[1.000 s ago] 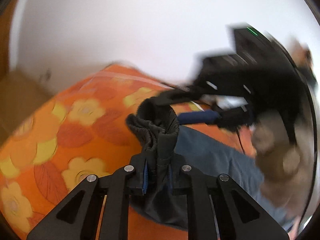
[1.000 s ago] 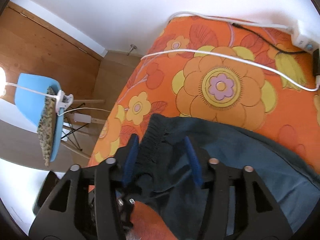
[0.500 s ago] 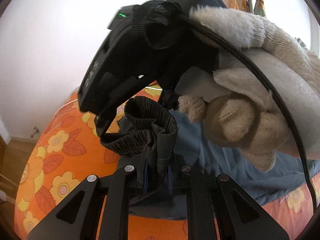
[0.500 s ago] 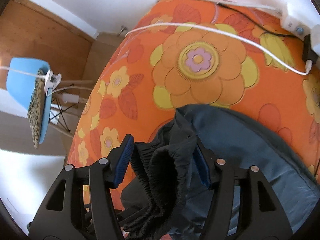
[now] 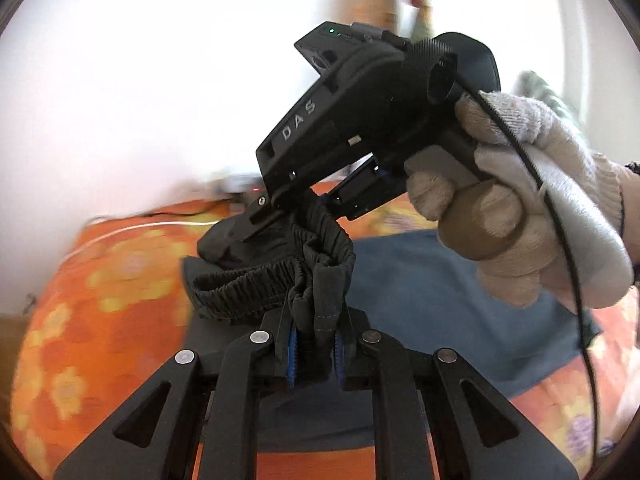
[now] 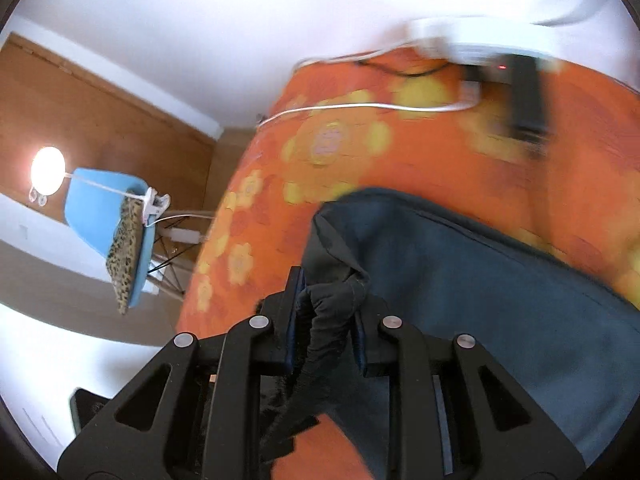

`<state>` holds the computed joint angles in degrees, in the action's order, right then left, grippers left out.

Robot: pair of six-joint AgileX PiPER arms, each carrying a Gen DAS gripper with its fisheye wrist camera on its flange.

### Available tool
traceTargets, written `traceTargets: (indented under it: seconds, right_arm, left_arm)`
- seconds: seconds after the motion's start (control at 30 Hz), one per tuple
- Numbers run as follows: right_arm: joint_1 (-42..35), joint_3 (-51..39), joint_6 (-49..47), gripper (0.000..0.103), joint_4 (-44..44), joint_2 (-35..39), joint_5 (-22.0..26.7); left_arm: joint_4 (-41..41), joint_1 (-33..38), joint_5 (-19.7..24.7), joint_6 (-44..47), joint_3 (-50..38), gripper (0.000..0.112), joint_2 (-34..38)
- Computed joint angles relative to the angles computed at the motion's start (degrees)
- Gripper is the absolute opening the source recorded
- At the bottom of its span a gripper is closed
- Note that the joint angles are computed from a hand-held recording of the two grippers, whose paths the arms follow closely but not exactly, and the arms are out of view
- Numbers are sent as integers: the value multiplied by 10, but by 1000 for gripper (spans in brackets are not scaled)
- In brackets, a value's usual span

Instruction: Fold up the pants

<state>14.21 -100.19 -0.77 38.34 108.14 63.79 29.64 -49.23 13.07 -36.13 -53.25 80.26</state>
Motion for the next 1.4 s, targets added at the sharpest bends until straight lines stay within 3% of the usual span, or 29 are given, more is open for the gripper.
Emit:
traceTargets:
  seconds: [0.1, 0.2, 0.33, 0.5, 0.77, 0.8, 0.83, 0.87, 1.0, 1.13, 1.23, 1.3, 1.4]
  right_arm:
    - [-51, 125, -43, 31, -24, -87, -7]
    - [-94, 220, -51, 36, -106, -171, -33]
    - [-193, 293, -157, 37, -40, -241, -10]
    - [-193, 316, -221, 41, -7, -232, 46]
    - [-78, 317, -189, 41, -83, -190, 19]
    - [-72, 329, -186, 39, -91, -193, 10]
    - [-66, 333, -168, 17, -106, -192, 0]
    - [-69, 338, -163, 9, -104, -194, -3]
    - [-153, 389, -196, 9, -35, -251, -7]
    - [-313, 462, -251, 9, 51, -310, 41]
    - [-363, 501, -265, 9, 48, -313, 51]
    - [-376, 519, -259, 12, 39, -317, 49]
    - [-401, 536, -223, 46, 8, -367, 30]
  left_arm:
    - [106, -99, 43, -118, -39, 12, 54]
    - [148, -171, 77, -144, -66, 12, 104]
    - [174, -234, 139, -145, -103, 12, 152]
    - [164, -238, 163, -114, -123, 12, 166]
    - [146, -251, 185, -97, -136, 12, 177]
    - [146, -250, 185, -96, -137, 12, 178]
    - [148, -253, 186, -99, -136, 12, 178]
    - [151, -253, 184, -105, -134, 12, 177]
    - [145, -244, 174, -107, -125, 12, 167]
    - [138, -237, 164, -97, -125, 12, 165]
    - [134, -245, 165, -91, -128, 11, 165]
    - [145, -260, 174, -99, -129, 11, 165]
    - [153, -268, 179, -103, -125, 11, 162]
